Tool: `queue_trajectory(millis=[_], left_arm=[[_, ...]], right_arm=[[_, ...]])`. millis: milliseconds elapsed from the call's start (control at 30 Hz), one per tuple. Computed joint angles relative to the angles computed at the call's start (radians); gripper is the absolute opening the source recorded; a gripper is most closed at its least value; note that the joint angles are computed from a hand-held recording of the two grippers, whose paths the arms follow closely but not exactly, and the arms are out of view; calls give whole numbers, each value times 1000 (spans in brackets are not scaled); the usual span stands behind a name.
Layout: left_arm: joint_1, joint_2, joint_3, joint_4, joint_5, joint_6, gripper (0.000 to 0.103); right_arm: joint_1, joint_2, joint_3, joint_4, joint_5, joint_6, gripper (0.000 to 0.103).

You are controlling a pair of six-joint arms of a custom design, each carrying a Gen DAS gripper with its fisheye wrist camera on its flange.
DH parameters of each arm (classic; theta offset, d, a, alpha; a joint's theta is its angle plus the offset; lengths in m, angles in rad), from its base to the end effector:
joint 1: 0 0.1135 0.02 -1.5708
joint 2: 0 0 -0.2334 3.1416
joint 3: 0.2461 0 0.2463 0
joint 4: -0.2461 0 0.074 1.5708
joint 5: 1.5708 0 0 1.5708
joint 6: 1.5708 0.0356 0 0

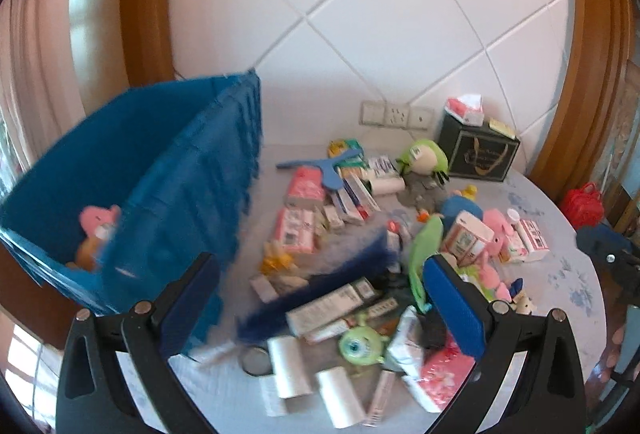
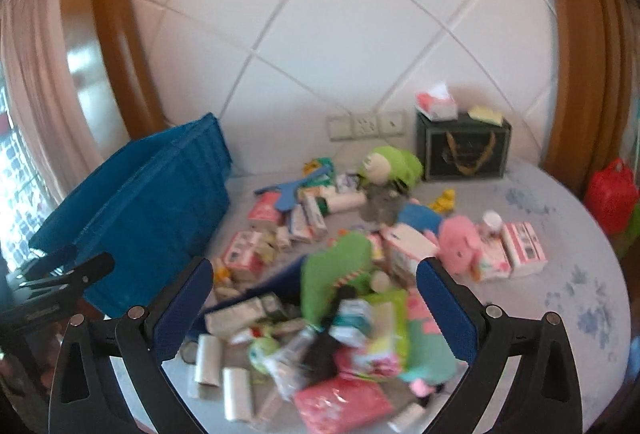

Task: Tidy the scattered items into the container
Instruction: 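Move both tools back from the crate to the pile, then grasp the white medicine box with the left tool while the right tool grasps the purple-striped box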

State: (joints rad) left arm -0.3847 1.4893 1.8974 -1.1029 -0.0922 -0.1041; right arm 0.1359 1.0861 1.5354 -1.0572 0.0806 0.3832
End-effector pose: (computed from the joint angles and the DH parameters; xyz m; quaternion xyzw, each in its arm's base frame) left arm 0.2613 -0.1022 0.4259 0.1072 0.8985 -0.0620 0.4212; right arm 0.1889 0.0229 0.4153 0.1277 0.8765 0.0842 0.4564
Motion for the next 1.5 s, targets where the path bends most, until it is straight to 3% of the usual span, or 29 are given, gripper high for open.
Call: queue_trajectory(millis=[100, 200, 333, 533, 767, 900, 1100, 1133, 1200, 1267, 1500], left_arm=[[-46, 1, -61, 21, -47, -39, 103], [-51, -23, -159, 85, -95, -30, 103], [-37, -25, -258, 127, -129, -7, 103], [35, -7, -387, 162, -76, -6, 103], [100, -68, -635, 264, -53, 74, 98], [178, -145, -818, 310, -49, 112, 95], [304, -180, -969, 391, 45, 243, 93], [313, -169, -978, 413, 54, 268, 93], [330, -138, -988, 447, 87, 322, 89], [345, -98, -992, 475, 121, 371, 85], [361, 7, -977, 524, 186, 457, 83]], right_arm=[[-180, -60, -113, 24, -187, -61, 102], [-276, -96, -214, 44, -263, -94, 102], [-360, -119, -330, 68, -316, -122, 102], [-395, -115, -455, 91, -312, -128, 102], [-187, -105, -580, 169, -267, -14, 102], [-38, -86, -659, 279, -246, 97, 103], [252, -7, -638, 313, -39, 339, 102], [294, 12, -626, 311, -5, 380, 99], [388, 71, -587, 286, 83, 475, 79], [461, 136, -555, 272, 132, 561, 49], [610, 352, -509, 306, 155, 805, 30]])
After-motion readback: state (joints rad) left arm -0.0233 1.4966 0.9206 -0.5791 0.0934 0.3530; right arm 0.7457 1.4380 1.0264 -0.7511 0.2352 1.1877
